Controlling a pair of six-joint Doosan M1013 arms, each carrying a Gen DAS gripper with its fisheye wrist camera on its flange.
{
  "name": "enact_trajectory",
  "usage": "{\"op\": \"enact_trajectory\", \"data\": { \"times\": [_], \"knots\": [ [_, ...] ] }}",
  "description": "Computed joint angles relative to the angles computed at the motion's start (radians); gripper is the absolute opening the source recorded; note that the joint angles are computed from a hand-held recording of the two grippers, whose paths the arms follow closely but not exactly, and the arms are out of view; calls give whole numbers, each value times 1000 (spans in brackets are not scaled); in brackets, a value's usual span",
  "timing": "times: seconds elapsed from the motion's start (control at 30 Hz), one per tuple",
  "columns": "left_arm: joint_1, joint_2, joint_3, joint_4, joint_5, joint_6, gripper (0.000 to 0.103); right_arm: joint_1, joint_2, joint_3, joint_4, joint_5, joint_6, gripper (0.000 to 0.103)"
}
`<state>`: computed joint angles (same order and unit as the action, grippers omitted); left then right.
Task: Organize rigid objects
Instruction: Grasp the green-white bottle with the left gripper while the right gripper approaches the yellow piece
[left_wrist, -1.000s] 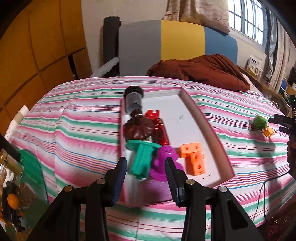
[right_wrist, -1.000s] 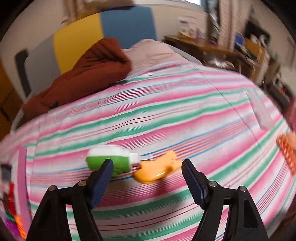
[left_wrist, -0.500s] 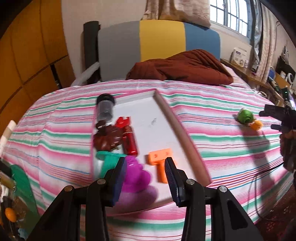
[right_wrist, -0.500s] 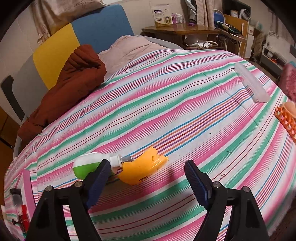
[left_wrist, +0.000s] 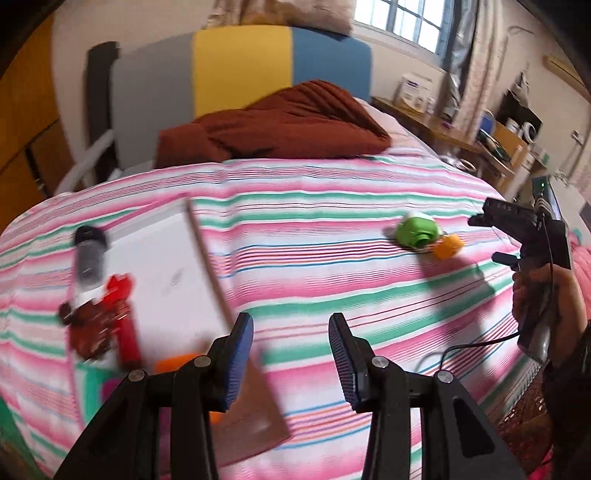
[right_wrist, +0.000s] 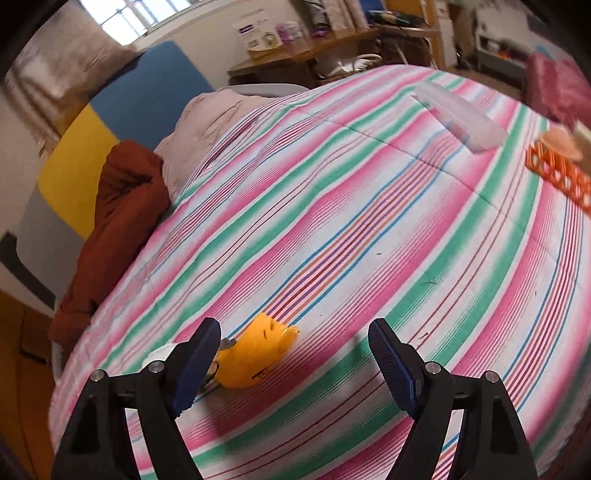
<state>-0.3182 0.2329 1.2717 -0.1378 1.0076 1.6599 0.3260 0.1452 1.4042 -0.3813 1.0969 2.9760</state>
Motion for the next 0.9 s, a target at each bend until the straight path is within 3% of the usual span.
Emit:
{"op": "enact_trajectory", "data": {
  "times": [0.2,0.23,0.27,0.33,0.53,0.63,0.9],
  "knots": [
    [-36,102,-116,-82,128,67,43,-12,-19,25,17,-49,43,85],
    [-40,121,-139,-99,154,64,47,-14,-20,27,25,-58,44,85],
    [-46,137,-158,-109,165,62,58,-16,-21,28,32,-66,43,85],
    [-62,150,-165,-132,118,125,70,-21,-22,31,47,-81,39,86],
    [-108,200,-217,-110,78,351,73,-31,-22,37,87,-117,27,86],
    [-127,241,-271,-87,106,429,79,-34,-24,40,100,-132,16,87],
    [-167,339,-393,-35,167,560,82,-42,-29,52,117,-155,29,88]
  ]
}}
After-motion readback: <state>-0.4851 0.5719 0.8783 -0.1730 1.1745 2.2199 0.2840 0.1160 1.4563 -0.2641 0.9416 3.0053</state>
